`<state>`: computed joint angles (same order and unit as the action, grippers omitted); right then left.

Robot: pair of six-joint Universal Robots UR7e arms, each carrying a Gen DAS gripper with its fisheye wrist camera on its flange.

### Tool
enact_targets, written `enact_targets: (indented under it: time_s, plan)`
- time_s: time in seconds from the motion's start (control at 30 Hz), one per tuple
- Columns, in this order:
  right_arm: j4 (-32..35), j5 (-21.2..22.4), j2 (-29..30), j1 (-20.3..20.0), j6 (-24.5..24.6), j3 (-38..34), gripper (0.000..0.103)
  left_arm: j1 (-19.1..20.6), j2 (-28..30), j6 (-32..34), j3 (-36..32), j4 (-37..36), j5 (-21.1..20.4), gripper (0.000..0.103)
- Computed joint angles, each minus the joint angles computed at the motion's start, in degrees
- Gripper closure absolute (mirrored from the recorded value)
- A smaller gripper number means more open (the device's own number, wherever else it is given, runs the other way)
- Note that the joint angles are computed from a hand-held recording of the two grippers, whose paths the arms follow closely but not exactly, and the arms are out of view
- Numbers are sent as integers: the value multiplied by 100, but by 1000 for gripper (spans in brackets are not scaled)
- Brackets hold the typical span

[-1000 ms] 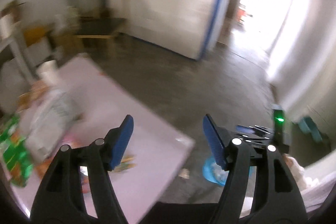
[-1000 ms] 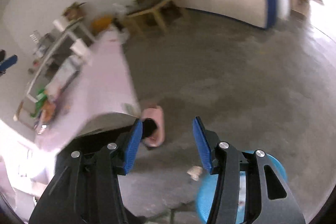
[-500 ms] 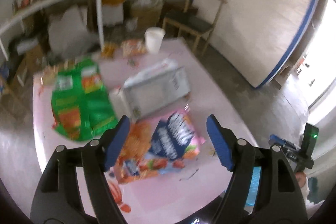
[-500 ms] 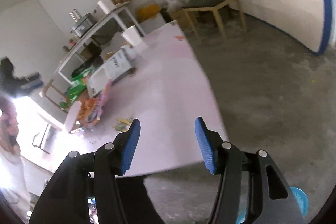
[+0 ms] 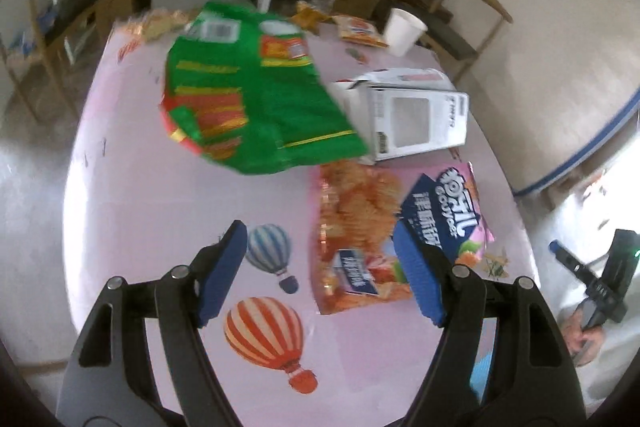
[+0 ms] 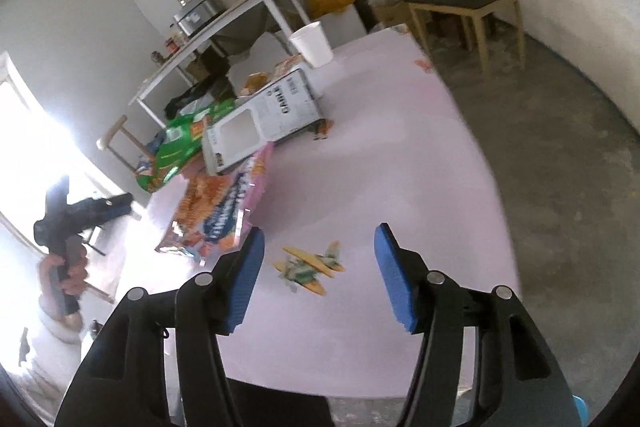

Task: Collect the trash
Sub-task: 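Grasp the green chip bag with the left gripper while the right gripper grasps the pink snack bag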

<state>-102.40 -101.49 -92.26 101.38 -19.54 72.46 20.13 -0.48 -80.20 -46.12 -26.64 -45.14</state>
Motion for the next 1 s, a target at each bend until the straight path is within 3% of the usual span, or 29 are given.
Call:
enact_targets:
  time_s: [0.03, 0.2, 0.37, 0.5, 0.6, 0.63, 0.67, 0.73, 0.87, 1.0]
  plan:
    - [117, 52, 90, 20, 70, -76, 45, 36, 244, 60, -588, -124, -72, 32]
    - [137, 14, 431, 276, 130, -238, 44, 171, 942, -106, -2269, -417, -73, 32]
    - [419, 336, 839, 307, 241, -447, 38, 328, 1982, 366, -4084, -2266, 61, 27]
    - [689, 584, 1163, 224, 531, -548, 38, 437, 2434, 734, -4543, -3408, 340, 26]
    - [419, 444, 1278, 262, 552, -326, 42, 585, 2657, 880, -4615, -4062, 294, 29]
    - [421, 309, 1314, 310, 549, -306, 52, 605, 2689, 914, -4605, -4156, 289, 42]
    - [414, 141, 1349, 365, 573, -271, 65, 618, 2704, 920, -4576, -4189, 293, 63]
    - [586, 171, 1401, 363, 643, -266, 81, 613, 2718, 907, -4518, -4228, 320, 84]
    - [425, -16, 1293, 488, 560, -34, 86, 353, 2685, 1192, -4626, -4274, 779, 92]
    - [450, 470, 1102, 500, 464, -50, 87, 22, 2474, 1705, -4406, -4786, 1214, 93]
